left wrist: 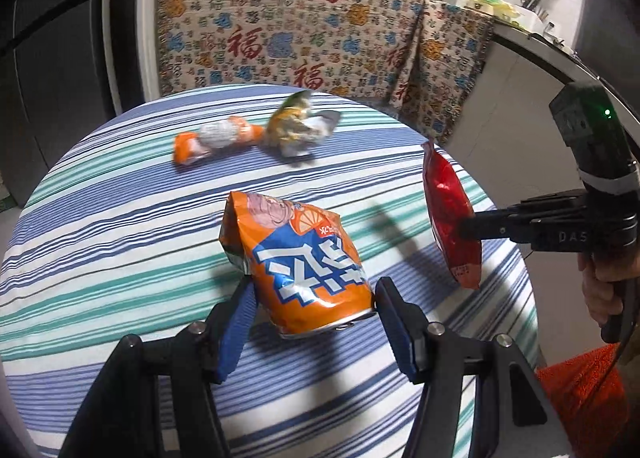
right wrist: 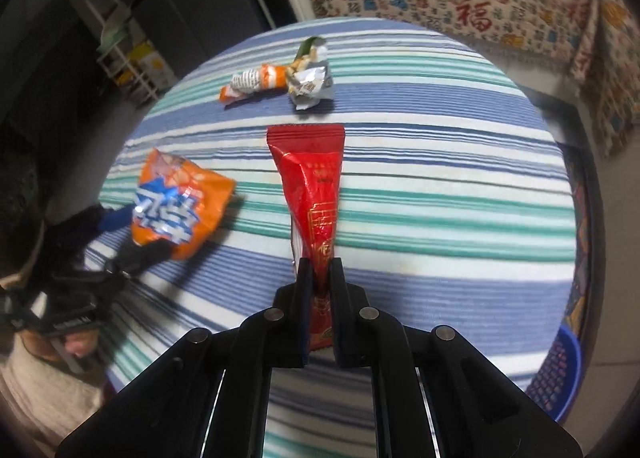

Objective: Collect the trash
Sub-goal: 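Carry the orange can and red wrapper over the blue wastebasket with both tools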

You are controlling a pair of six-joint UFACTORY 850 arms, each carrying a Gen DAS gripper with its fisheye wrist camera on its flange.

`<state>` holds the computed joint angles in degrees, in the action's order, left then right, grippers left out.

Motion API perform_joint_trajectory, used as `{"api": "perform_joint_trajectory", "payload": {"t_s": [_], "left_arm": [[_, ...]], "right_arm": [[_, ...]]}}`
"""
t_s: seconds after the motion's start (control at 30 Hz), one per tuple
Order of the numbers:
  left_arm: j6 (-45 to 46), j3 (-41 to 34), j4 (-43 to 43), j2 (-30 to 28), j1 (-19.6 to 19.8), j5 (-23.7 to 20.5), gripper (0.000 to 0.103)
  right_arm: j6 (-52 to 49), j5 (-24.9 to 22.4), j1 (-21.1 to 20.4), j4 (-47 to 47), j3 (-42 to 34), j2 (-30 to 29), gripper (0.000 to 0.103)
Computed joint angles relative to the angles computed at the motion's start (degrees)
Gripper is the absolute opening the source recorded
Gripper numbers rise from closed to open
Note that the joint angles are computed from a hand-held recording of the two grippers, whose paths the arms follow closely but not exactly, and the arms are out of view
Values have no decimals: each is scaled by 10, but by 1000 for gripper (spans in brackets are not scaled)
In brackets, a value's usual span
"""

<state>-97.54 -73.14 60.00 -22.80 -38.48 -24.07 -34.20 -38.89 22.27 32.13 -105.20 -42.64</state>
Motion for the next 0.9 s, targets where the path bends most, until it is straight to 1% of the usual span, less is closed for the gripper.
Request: {"api": "perform_joint_trajectory", "payload": {"t_s": [0.07,0.17,0.33,0.47,0.6,0.67,0.77,0.9], "left_arm": [[-1,-13,3,-8,-7,-7,61],[-6,-35,16,-21,-22,-30,61],[29,-83,10,-49,-43,-54,61],[62,-116,-13,-69,-54,-57,61],[83,-155,-35,-90,-67,-58,61],[105,-183,-50,-107,-75,-54,61],[161,-248,-96,-148,-88,-45,61],[265,-361,-187,-221,-101,-48,61]], "right_arm": [[-6,14,-5,15,27,19,5],[-18,21,-12,39,50,35,5],[-42,31,-26,74,89,62,5],[-62,51,-40,103,130,92,5],[-86,62,-65,133,168,123,5],[-89,72,-82,137,191,141,5],[-92,82,-114,139,223,165,5],[-63,90,-154,107,249,181,5]]}}
